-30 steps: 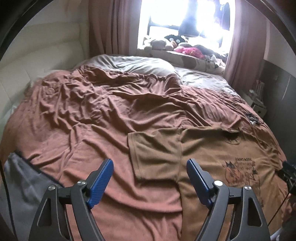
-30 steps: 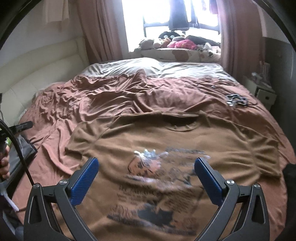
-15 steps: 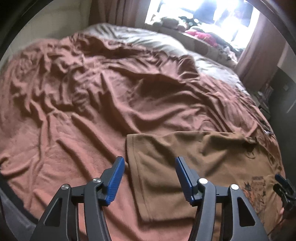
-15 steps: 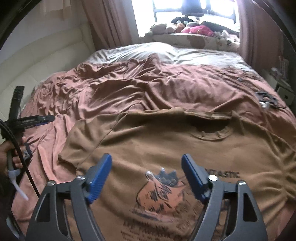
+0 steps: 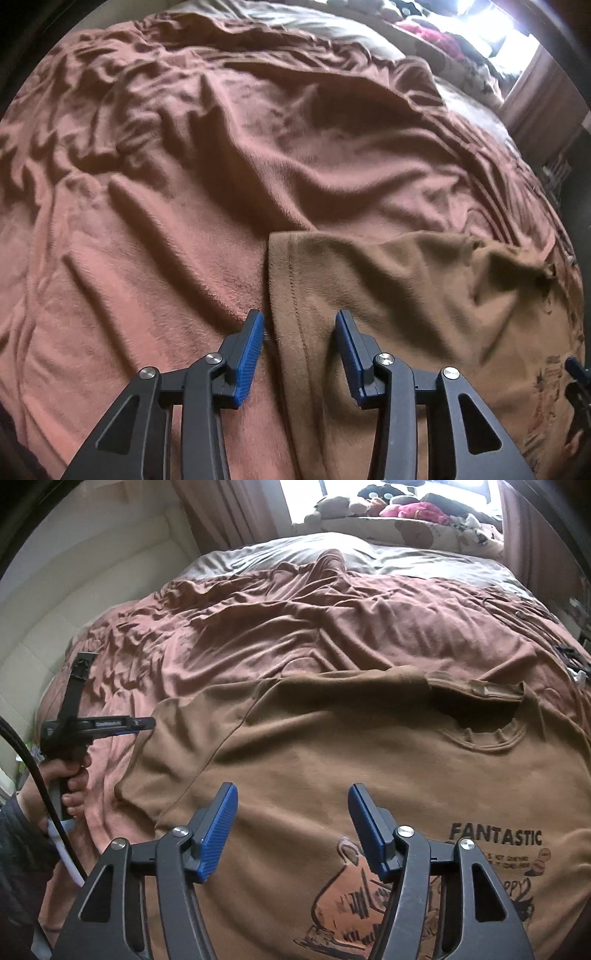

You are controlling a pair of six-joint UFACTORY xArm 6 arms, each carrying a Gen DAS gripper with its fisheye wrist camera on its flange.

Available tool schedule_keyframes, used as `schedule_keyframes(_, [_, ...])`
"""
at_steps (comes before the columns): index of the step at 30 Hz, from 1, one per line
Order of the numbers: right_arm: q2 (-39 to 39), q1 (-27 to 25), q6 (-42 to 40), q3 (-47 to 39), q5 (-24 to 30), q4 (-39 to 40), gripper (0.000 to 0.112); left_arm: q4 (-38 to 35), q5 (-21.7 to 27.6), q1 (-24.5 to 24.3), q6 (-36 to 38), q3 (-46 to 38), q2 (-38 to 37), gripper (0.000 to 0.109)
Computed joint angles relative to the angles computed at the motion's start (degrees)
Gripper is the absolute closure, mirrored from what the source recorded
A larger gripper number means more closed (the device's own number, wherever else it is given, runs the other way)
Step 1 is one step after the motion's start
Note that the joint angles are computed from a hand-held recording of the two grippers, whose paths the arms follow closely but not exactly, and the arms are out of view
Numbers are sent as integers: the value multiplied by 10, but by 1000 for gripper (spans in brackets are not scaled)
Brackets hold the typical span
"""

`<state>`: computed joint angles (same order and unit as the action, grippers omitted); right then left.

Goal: Fold small clothes
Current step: 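Grasp the tan T-shirt's side edge with the left tool and fold it inward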

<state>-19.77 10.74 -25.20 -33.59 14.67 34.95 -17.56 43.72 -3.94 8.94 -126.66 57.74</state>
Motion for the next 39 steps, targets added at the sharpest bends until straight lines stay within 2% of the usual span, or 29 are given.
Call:
schedule_keyframes(2, [-3,2,-12,0,1,19,53,18,-13,0,-8,6,1,84])
schedule_keyframes(3, [-8,0,-26,2,7,35,54,16,-15,0,-5,11,-3,96])
schedule_keyframes(5, [-21,-9,-48,7,22,67,56,-15,-6,3,14,17,-14,102])
schedule_keyframes(8, [-34,-18,-22,15,29,39,59,-27,-49,-3,38,84,-69,102])
schedule_keyframes(14, [-105,-34,9,46,65,11,59,-9,-65,-25,60,144,-146,102])
schedule_keyframes(17, [-155,-53,-6,64,93,14,59,-5,-68,-40,63,153,-168,102])
schedule_keyframes(28, [-288,-155,-34,113,191,-3,59,3,-80,-107,62,203,-227,102])
schedule_keyframes(34, [-322,-201,-47,119,238,1,59,-9,-82,-140,66,219,-236,102])
schedule_keyframes(37, [-331,-218,-54,121,256,-2,59,-26,-103,-156,88,243,-249,102])
schedule_keyframes(39, [-334,-227,-55,121,263,-4,59,-33,-90,-163,94,236,-244,100])
